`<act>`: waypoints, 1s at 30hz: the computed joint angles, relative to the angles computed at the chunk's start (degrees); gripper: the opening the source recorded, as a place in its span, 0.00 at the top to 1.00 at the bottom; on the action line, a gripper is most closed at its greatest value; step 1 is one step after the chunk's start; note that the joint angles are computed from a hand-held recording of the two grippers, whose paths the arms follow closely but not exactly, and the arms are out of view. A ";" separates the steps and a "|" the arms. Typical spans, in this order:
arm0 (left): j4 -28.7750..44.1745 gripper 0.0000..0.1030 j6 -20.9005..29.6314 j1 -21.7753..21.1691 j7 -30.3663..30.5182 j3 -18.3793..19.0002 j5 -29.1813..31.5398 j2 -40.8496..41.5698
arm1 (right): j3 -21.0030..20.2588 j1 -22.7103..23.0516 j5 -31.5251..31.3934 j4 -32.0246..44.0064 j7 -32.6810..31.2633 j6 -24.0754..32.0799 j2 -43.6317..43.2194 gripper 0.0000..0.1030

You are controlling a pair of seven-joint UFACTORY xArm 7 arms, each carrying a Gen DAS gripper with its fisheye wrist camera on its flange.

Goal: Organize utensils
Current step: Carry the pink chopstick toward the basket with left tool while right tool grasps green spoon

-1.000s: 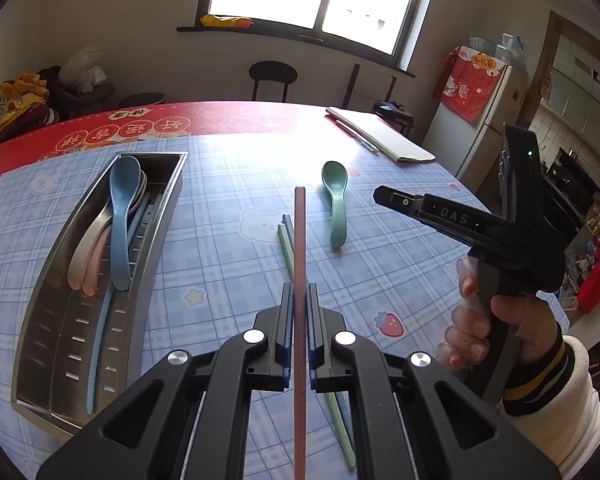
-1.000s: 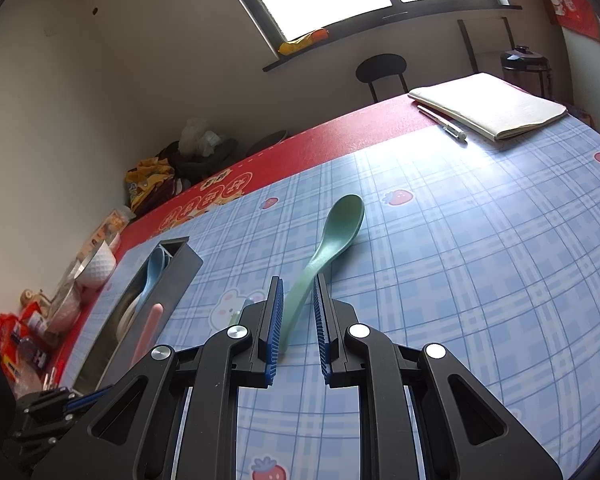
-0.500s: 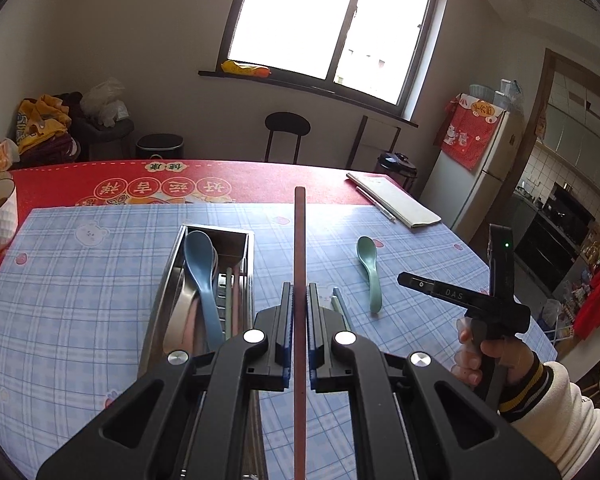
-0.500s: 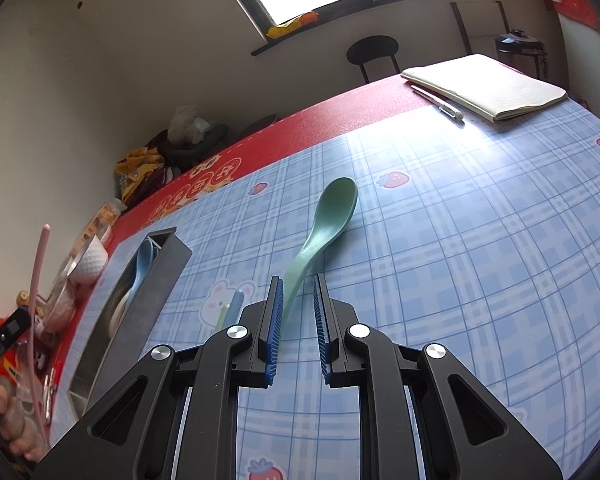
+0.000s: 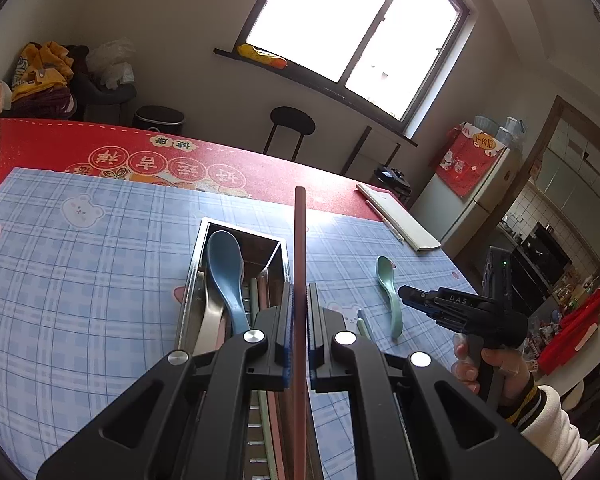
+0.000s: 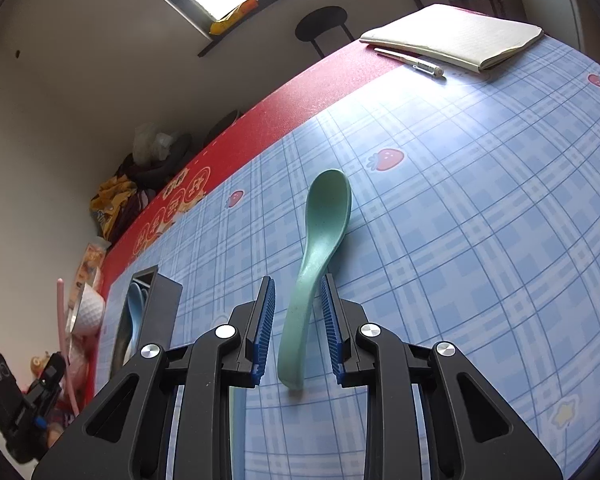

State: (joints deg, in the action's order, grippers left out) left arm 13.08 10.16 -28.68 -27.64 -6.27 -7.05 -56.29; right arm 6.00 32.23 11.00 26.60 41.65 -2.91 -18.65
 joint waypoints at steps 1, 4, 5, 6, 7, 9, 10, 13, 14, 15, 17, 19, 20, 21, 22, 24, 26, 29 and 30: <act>-0.43 0.94 -0.24 -0.18 0.30 0.59 -0.06 -0.38 | 2.27 -2.21 -0.70 0.89 1.02 0.92 0.80 0.76; -1.02 0.94 -0.78 -0.24 0.86 1.85 -0.37 -0.92 | 7.59 -7.74 -3.34 3.33 4.48 3.22 2.95 0.76; -1.06 0.94 -0.91 -0.34 1.04 2.18 -0.49 -0.97 | 8.79 -9.03 -4.34 3.88 5.60 3.55 3.55 0.76; -1.09 0.94 -1.04 -0.45 1.26 2.44 -0.57 -0.98 | 10.26 -10.67 -5.69 4.58 7.02 4.44 4.07 0.76; -1.10 0.94 -1.10 -0.45 1.35 2.48 -0.64 -0.96 | 12.53 -13.15 -7.80 4.91 9.23 4.87 4.13 0.76; -1.18 0.94 -1.32 -0.65 1.51 2.70 -0.87 -0.70 | 14.16 -15.06 -10.68 5.78 12.09 6.23 4.31 0.76; -1.25 0.94 -1.39 -0.76 1.62 2.90 -0.99 -0.56 | 14.59 -15.62 -11.78 6.01 13.51 6.57 4.38 0.78; -1.29 0.94 -1.27 -0.95 1.87 3.32 -1.35 -0.14 | 16.83 -18.43 -16.17 6.55 18.30 6.16 5.05 0.84; -1.31 0.94 -1.27 -0.96 1.98 3.47 -1.45 0.09 | 16.90 -18.57 -17.25 6.33 19.10 5.40 5.24 0.87; -1.38 0.94 -1.28 -0.90 2.07 3.59 -1.56 0.34 | 16.94 -18.65 -18.07 5.76 19.83 4.30 5.22 0.89; -1.47 0.94 -1.28 -1.32 2.37 4.41 -2.04 0.95 | 15.94 -17.76 -19.13 4.22 21.21 -0.13 5.81 0.93; -1.58 0.94 -1.29 -1.58 2.63 4.89 -2.47 1.61 | 15.98 -17.60 -16.86 2.23 19.80 -5.04 5.25 0.93; -1.53 0.94 -1.20 -1.66 2.74 4.90 -2.60 1.96 | 19.37 -21.02 -16.48 1.64 19.35 -5.78 4.03 0.93; -1.53 0.94 -1.23 -1.83 2.86 4.95 -2.75 2.32 | 20.49 -22.05 -15.92 1.28 18.68 -6.69 3.64 0.93; -1.43 0.94 -1.45 -2.15 3.13 5.13 -2.90 2.84 | 19.22 -20.67 -15.51 0.83 18.05 -8.61 4.14 0.93; -1.09 0.94 -1.16 -1.93 3.21 4.29 -2.74 3.37 | 14.84 -16.21 -15.37 0.81 16.99 -9.43 4.99 0.93; -0.84 0.94 -0.91 -1.67 3.38 4.25 -2.74 3.88 | 14.62 -15.74 -14.48 1.08 15.25 -9.54 5.24 0.93; -0.19 0.94 -0.05 -1.47 3.22 4.40 -3.26 4.54 | 15.09 -15.52 -12.77 1.86 12.86 -9.17 5.79 0.93; -0.02 0.94 0.27 -1.03 3.12 3.86 -3.14 4.61 | 14.77 -15.10 -12.24 1.79 12.19 -9.27 5.73 0.93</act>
